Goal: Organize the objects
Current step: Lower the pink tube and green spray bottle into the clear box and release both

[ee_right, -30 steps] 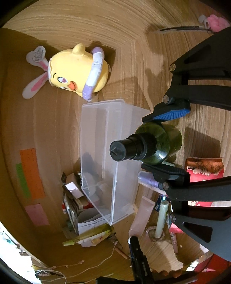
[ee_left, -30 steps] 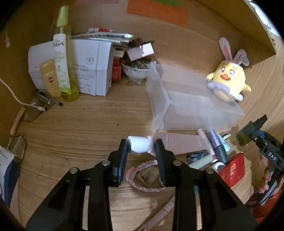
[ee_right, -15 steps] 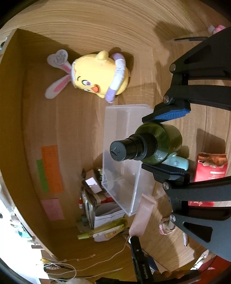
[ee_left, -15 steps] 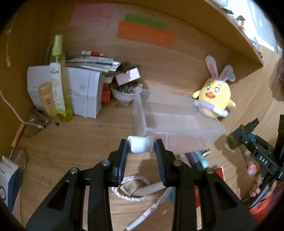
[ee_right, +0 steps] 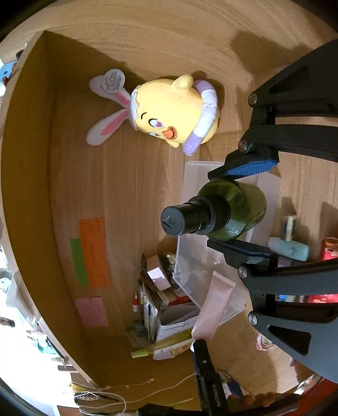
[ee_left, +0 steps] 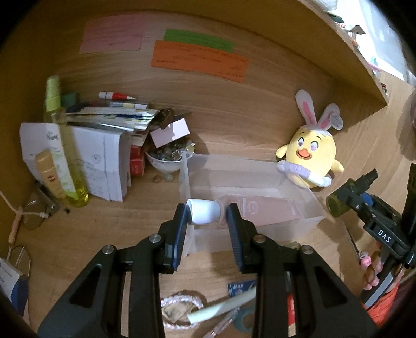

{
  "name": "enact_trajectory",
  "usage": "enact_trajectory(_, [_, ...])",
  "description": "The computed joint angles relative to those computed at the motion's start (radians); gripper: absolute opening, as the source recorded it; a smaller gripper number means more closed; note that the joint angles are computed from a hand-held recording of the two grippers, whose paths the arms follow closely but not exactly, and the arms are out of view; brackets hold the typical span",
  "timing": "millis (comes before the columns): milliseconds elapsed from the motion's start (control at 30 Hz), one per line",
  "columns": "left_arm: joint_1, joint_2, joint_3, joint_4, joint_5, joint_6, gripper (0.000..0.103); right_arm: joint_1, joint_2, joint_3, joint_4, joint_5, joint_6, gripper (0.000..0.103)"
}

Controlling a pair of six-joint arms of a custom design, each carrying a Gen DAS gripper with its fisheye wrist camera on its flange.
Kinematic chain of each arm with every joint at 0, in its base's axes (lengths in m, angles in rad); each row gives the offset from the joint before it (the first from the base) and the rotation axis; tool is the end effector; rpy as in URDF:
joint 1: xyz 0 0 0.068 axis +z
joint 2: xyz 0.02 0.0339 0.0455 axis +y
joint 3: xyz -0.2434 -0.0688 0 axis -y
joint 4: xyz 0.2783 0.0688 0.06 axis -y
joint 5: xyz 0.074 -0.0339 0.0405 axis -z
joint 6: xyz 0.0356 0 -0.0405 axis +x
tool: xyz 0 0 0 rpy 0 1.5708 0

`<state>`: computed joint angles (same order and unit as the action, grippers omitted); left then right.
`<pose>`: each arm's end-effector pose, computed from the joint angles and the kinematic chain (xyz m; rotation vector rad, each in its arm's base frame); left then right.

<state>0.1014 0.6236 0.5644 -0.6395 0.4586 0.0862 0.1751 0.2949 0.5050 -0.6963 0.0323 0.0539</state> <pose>0.1855 0.0030 0.2309 0.2229 2.2054 -0.4159 0.1417 0.0239 0.2498 -0.1047 2.0558 0.1087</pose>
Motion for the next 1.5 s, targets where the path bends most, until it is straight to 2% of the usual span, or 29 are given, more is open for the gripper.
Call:
enact_trajectory(233, [-0.085,0.121,0.029,0.093,-0.065,-0.039,0.031,-0.011,0.155,0.028,0.11,0.003,-0.04,0.04])
enact_trajectory(400, [-0.138,0.209,0.047,0.144,-0.108,-0.049,0.031,-0.049,0.282,0.065,0.17,-0.049,-0.069,0.04])
enact_trajectory(600, [-0.207,0.311,0.071,0.187,-0.181,-0.047,0.031,-0.046,0.419,0.091,0.23,-0.031,-0.113,0.04])
enact_trajectory(833, [-0.263,0.412,0.102,0.215,-0.249,-0.033,0.031,-0.061,0.554,0.102,0.276,-0.059,-0.12,0.04])
enact_trajectory(1100, [-0.299,0.498,0.126,0.239,-0.283,-0.016,0.031,-0.045,0.636,0.11,0.295,-0.047,-0.144,0.04])
enact_trajectory(1167, [-0.308,0.504,0.126,0.245,-0.294,-0.012,0.031,-0.04,0.646,0.111,0.298,-0.04,-0.149,0.04])
enact_trajectory(1233, [-0.315,0.512,0.129,0.242,-0.297,-0.007,0.026,-0.033,0.658,0.114,0.301,-0.029,-0.152,0.04])
enact_trajectory(1500, [-0.324,0.515,0.137,0.228,-0.296,-0.001,0.026,-0.009,0.687,0.109,0.313,-0.003,-0.156,0.04])
